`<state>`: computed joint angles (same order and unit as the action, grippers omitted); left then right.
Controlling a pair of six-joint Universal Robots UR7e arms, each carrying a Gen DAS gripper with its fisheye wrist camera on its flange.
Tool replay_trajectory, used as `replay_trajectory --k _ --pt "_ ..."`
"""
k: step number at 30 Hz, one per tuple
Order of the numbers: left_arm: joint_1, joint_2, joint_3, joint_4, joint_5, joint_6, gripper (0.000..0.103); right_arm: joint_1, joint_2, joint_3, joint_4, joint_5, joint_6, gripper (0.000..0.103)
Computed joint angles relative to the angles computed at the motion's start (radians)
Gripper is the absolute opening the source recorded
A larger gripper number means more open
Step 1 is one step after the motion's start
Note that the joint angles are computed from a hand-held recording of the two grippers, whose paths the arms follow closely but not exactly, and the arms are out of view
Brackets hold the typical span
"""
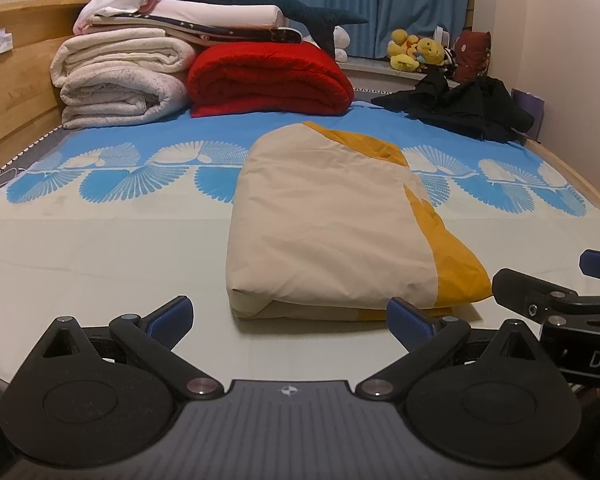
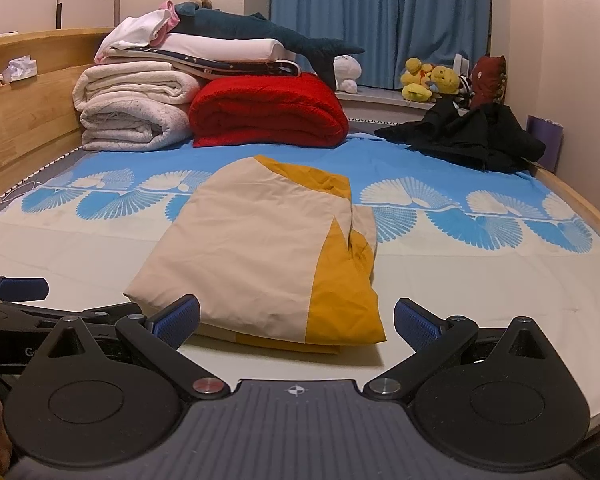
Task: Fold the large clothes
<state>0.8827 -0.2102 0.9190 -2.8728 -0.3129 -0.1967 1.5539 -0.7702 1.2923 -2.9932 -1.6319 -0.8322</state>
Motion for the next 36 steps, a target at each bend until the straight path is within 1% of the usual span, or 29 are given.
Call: replay_trajectory --k 36 --pt "0.002 -0.003 0.014 0.018 -0.006 -0.024 0.103 -0.003 -0.006 0.009 0.004 -0.002 0.0 0.102"
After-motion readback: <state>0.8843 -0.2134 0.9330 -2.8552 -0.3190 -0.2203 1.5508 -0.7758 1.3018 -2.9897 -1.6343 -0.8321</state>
